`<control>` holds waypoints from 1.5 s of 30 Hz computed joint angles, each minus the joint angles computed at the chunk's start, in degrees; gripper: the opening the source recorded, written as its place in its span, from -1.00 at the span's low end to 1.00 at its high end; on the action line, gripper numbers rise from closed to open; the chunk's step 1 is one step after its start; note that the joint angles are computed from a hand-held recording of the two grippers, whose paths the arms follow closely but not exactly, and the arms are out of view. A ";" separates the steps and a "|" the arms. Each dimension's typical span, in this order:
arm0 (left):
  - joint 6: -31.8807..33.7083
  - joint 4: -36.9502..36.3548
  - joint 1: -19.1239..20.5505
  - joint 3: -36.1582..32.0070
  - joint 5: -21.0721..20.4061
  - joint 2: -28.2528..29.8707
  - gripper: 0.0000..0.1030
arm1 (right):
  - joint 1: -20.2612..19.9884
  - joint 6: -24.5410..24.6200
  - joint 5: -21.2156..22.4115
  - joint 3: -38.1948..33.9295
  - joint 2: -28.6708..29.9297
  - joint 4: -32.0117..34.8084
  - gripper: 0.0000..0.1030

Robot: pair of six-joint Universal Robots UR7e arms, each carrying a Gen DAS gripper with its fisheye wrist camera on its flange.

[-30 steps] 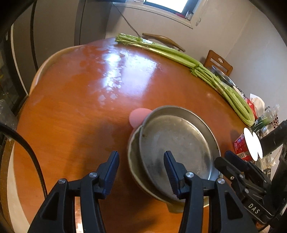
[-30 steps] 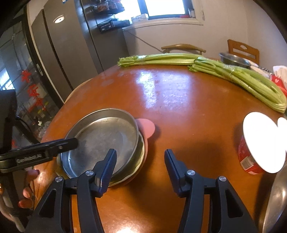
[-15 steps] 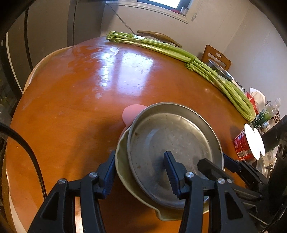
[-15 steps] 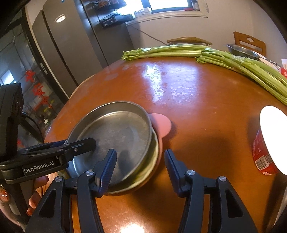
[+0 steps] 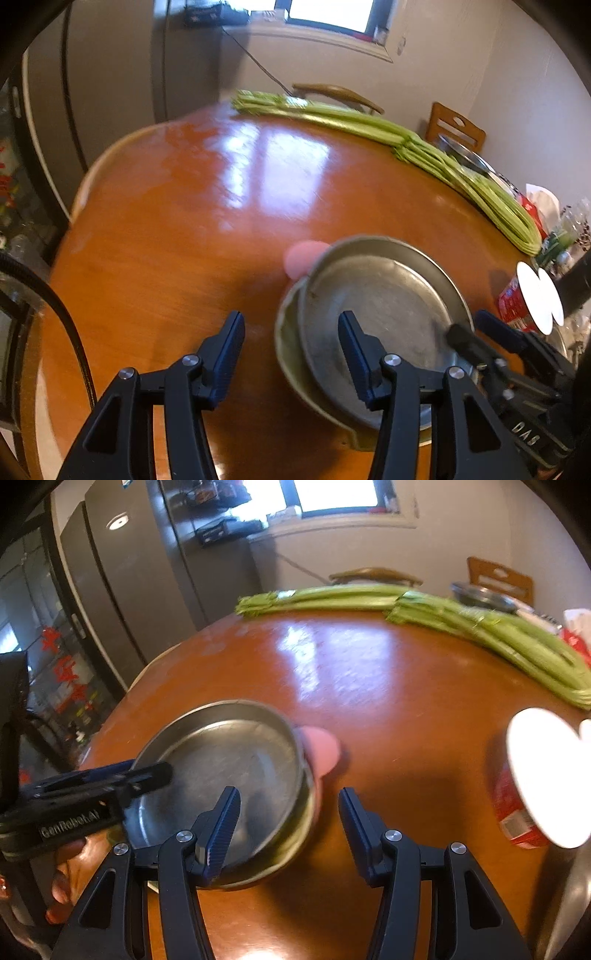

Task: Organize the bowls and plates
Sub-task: 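Move the left tool to the rim of the large steel bowl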

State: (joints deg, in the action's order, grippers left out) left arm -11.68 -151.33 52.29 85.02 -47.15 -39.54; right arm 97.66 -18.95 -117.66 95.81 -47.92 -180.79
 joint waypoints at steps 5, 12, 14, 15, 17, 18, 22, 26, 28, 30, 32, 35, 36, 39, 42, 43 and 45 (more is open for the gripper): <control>1.30 -2.16 -1.51 2.00 1.24 -1.11 0.02 | 0.13 -0.43 -0.12 1.54 -1.45 -2.11 0.11; 2.13 -4.08 -3.92 3.70 1.42 -1.71 0.03 | 0.79 -3.30 -1.01 5.03 -3.64 -6.88 0.11; 2.29 -4.54 -4.68 4.08 1.70 -1.66 0.03 | 1.00 -4.33 -1.71 6.03 -4.21 -8.35 0.11; 2.22 -4.60 -4.96 4.19 1.70 -1.63 0.03 | 0.99 -4.76 -1.86 6.56 -4.56 -9.08 0.11; 1.87 -4.63 -5.53 4.25 1.71 -1.45 0.03 | 0.98 -5.53 -1.87 7.98 -5.40 -10.85 0.12; 1.62 -4.77 -5.87 4.37 1.79 -1.36 0.03 | 0.98 -5.87 -1.95 8.61 -5.85 -11.59 0.12; 0.78 -4.75 -6.96 4.15 1.89 -0.63 0.03 | 0.70 -7.64 -2.07 10.63 -7.54 -14.13 0.12; 0.94 -5.31 -8.26 3.65 1.92 0.53 0.03 | -0.05 -7.68 -1.43 12.99 -10.05 -14.88 0.12; 1.36 -5.58 -9.01 3.11 1.92 1.41 0.03 | -0.50 -7.67 -1.29 13.90 -11.07 -15.46 0.12; 1.78 -5.70 -9.60 2.52 1.93 2.30 0.03 | -1.00 -7.72 -1.46 14.91 -12.05 -16.43 0.12; 2.31 -5.89 -10.20 1.77 1.54 3.33 0.03 | -1.66 -7.51 -1.36 15.90 -13.24 -16.70 0.12; 2.51 -5.80 -10.97 0.98 0.68 4.56 0.03 | -2.48 -7.68 -1.71 17.09 -14.71 -17.61 0.12; 2.61 -5.68 -11.16 0.72 0.51 4.90 0.03 | -2.83 -7.82 -1.64 17.53 -15.30 -17.95 0.12; 3.42 -5.93 -12.07 -0.08 0.24 6.25 0.03 | -3.86 -7.69 -1.28 18.90 -17.06 -18.50 0.12; 3.79 -5.57 -12.72 -1.14 -0.61 7.47 0.03 | -4.94 -7.70 -1.22 20.03 -18.70 -18.93 0.12; 3.89 -5.19 -12.95 -1.64 -0.94 7.96 0.03 | -5.10 -7.67 -1.29 20.31 -19.04 -19.07 0.12; 4.08 -4.87 -13.37 -2.25 -1.48 8.65 0.03 | -5.79 -7.78 -1.28 21.01 -20.22 -19.25 0.12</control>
State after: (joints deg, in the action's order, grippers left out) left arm -7.60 -156.20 38.93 82.76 -48.62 -30.90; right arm 91.87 -26.73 -118.94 116.82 -68.14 -200.04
